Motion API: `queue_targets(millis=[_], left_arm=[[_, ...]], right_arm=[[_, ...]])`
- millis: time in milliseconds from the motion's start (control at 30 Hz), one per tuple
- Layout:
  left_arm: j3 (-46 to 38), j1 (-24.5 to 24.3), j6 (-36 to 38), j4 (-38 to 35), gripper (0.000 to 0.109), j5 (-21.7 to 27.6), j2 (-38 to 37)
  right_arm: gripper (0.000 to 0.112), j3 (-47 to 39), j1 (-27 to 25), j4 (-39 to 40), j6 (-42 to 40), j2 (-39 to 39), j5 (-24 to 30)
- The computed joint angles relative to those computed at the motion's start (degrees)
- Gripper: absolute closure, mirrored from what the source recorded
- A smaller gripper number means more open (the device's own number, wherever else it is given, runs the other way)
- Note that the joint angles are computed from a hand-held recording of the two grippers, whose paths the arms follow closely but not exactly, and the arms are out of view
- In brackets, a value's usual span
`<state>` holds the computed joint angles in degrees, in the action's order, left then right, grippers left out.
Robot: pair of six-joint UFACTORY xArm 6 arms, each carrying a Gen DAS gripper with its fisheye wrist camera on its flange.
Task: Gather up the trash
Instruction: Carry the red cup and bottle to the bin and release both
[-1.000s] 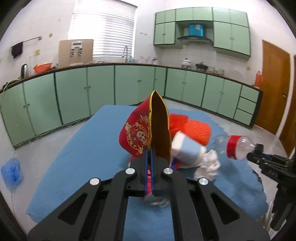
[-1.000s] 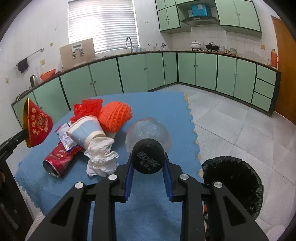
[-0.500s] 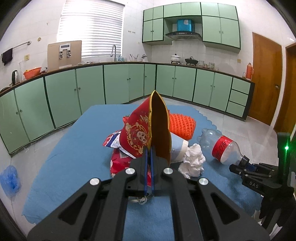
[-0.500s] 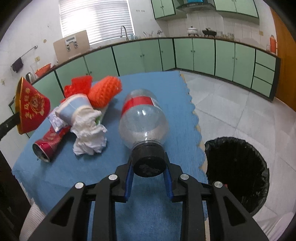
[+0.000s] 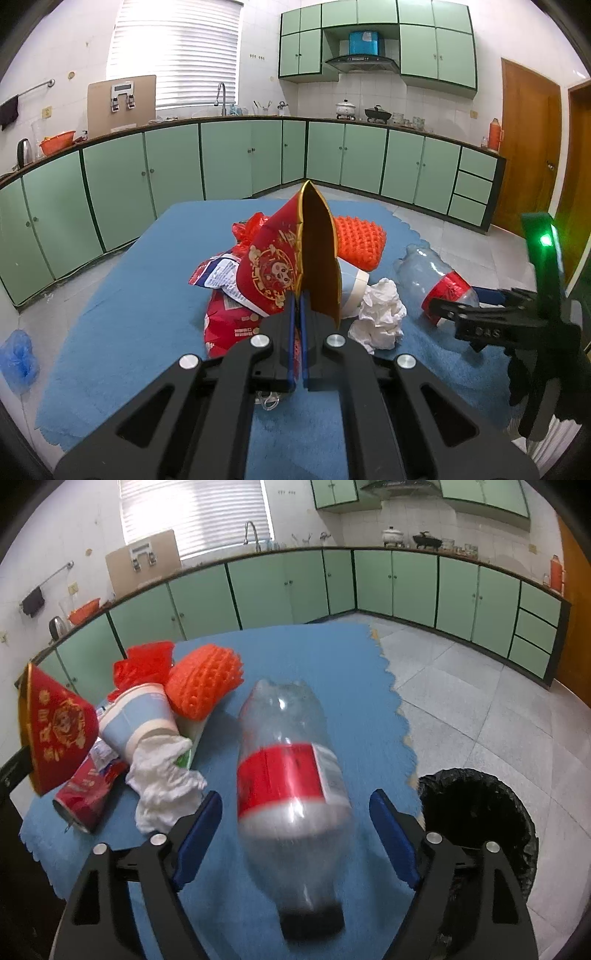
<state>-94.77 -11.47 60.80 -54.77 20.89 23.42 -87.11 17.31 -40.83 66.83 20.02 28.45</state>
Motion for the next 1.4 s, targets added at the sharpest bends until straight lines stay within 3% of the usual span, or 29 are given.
queue_targets(millis=[33,100,167,433,933,1167,1400], left_arm=[[-0.2,0.1,0.0,0.1,0.107,0.1,0.1],[-0.3,0.0,-0.2,0.2,0.107,0.1,0.2],[-0.4,0.0,-0.2,0.3,0.107,0.1,0.3],[-0.2,-1.2,2.3,-1.7,0.107,0.2,-0.5],[1.2,-9.1,11.8,-11.5,0.107,3.8,-4.3],[-2.1,-15.0,13.5,-12.8,0.107,7.2,-0.9],[-8.0,-19.3,11.7,-11.2,0.107,9.6,4.9]], right_arm=[[0.032,-1.6,0.0,1.4,-1.8,1.0,1.0],[0.048,-3.9,-0.1,3.9,-4.8,2.5,2.4],[0.050,-4.6,-0.5,6.8,-6.9,3.0,2.0],[0.051,1.0,-1.1,0.2,-0.3,-3.1,0.0],[0.051,16.2,-5.7,-8.2,7.1,-20.9,3.9],[0.051,24.5,-8.8,-11.0,10.2,-28.5,8.0],[0.051,30.5,-13.1,-11.7,11.9,-33.3,7.9]])
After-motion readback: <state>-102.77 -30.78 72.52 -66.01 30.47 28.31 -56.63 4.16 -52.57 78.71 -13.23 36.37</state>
